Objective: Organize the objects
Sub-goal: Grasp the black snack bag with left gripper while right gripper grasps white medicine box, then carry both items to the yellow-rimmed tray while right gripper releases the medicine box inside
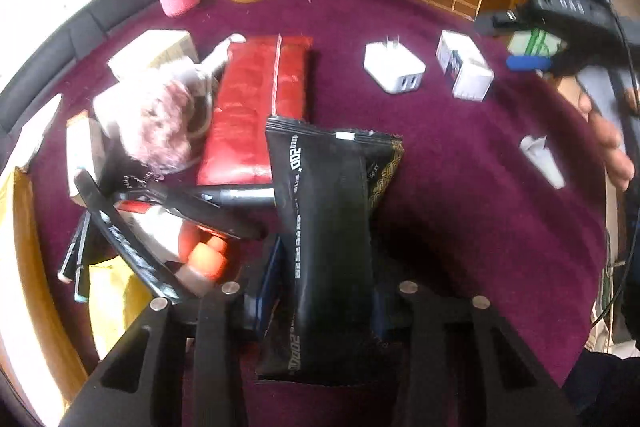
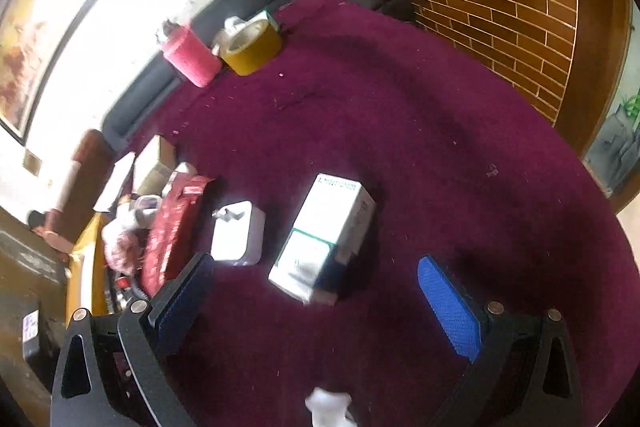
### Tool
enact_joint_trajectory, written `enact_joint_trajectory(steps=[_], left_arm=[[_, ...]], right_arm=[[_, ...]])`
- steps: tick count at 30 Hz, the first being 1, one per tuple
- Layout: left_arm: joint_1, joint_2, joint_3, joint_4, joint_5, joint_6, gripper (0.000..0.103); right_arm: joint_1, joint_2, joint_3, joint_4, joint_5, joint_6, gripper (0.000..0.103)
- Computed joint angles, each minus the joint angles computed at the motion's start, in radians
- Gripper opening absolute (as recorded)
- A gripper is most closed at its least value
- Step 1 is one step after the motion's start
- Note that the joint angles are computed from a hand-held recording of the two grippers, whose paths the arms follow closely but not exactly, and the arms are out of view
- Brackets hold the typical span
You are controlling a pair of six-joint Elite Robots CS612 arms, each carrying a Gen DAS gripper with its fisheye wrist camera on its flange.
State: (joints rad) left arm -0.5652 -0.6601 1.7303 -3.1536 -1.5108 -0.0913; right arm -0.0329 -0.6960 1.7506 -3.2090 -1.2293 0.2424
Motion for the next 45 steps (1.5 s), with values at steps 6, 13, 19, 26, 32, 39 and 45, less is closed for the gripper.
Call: enact_joint_trajectory(steps=[6, 13, 19, 26, 32, 39, 45], left_arm=[[-0.008, 0.023, -0.061, 0.061, 0.057, 0.046, 0.070], [0.011, 0.034, -0.047, -0.034, -0.020, -0.010, 0.039], [0.055, 0.031, -0.018, -0.170, -0.191, -0.075, 0.038], [0.086, -0.019, 0.054, -0.358, -0.187, -0.124, 0.039], [0.156, -0.046, 0.107, -0.481, -0.122, -0.228, 0.039], [0.244, -0.071, 0.162, -0.496, 0.047, -0.391, 0.039], [0.296, -0.045, 0.142, -0.396, 0.050, -0.531, 0.039]], right_arm=[[0.045, 0.020, -0.068, 0.148, -0.158, -0.029, 0.073], [0.045, 0.026, -0.056, 0.110, -0.185, -0.076, 0.037], [0.030, 0.001, 0.022, -0.018, -0.110, -0.065, 0.037], [0.060, -0.027, 0.058, -0.103, -0.022, -0.115, 0.037], [0.133, -0.043, 0.036, -0.086, 0.020, -0.199, 0.038], [0.247, -0.042, -0.046, 0.031, 0.070, -0.298, 0.038], [0.352, 0.009, -0.208, 0.142, 0.079, -0.337, 0.038]])
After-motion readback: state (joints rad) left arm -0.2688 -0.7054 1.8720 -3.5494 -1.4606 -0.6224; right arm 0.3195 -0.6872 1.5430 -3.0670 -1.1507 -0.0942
